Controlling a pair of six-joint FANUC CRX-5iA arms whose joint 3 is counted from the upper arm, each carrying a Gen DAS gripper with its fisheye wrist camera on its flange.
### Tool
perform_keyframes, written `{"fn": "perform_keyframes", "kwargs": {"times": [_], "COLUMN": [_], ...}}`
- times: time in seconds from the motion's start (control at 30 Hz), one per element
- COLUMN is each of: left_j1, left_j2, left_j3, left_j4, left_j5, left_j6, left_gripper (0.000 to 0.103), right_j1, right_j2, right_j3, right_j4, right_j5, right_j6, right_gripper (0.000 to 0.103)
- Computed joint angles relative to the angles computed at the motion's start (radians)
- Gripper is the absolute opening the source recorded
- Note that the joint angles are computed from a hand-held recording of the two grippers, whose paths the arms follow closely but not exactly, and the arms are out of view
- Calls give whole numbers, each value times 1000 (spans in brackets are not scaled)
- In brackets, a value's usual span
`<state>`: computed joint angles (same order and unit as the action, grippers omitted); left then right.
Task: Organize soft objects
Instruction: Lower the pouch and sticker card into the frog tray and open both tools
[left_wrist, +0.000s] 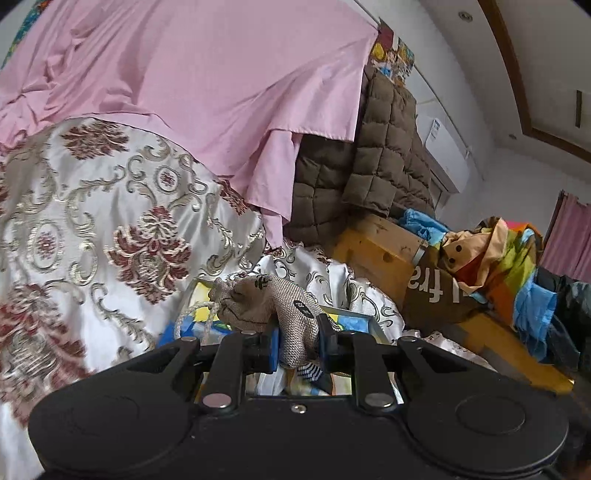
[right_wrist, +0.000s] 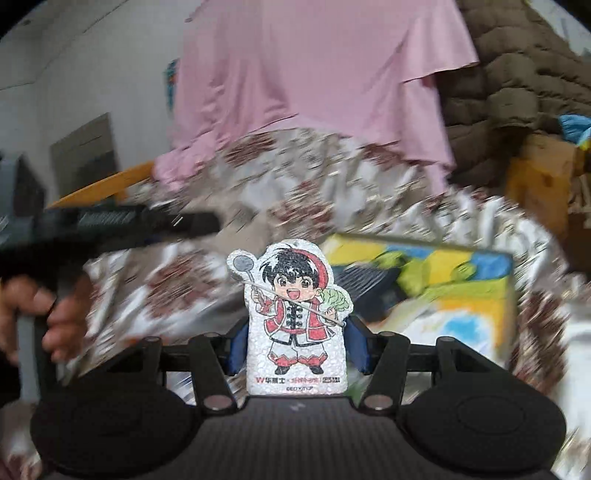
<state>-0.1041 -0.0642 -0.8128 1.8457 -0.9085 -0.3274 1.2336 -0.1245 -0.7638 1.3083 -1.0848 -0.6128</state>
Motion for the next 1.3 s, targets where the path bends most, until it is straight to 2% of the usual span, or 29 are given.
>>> {"fn": "perform_keyframes", "kwargs": {"times": [0.17, 0.33, 0.6, 0.9, 1.0, 1.07, 1.13, 1.3], "left_j1": [-120, -211, -256, -234, -236, -237, -236, -230], "left_j2": [87, 160, 231, 242, 222, 205, 189, 127], "left_j3": [82, 152, 193, 198, 183, 168, 152, 97], "left_j4": [71, 106, 88, 16, 21, 40, 60, 108], "left_j5": [89, 164, 224, 268, 297, 310, 316, 329], "left_j6": [-18, -56, -56, 39, 37, 31, 30, 1], "left_gripper": [21, 21, 21, 27, 35, 48, 57, 73], "right_j1": [-156, -257, -281, -273, -263, -247, -228, -165], "right_j2": [4, 22, 73, 108, 111, 109, 104, 87], "right_j3": [2, 1, 12, 35, 41, 44, 45, 50], "right_j4": [0, -32, -98, -126, -132, -137, -140, -145], "right_j5": [25, 70, 81, 87, 79, 61, 35, -30], "right_j6": [-14, -17, 26, 41, 43, 39, 36, 19], "right_gripper": [59, 59, 59, 60, 63, 75, 81, 88]}}
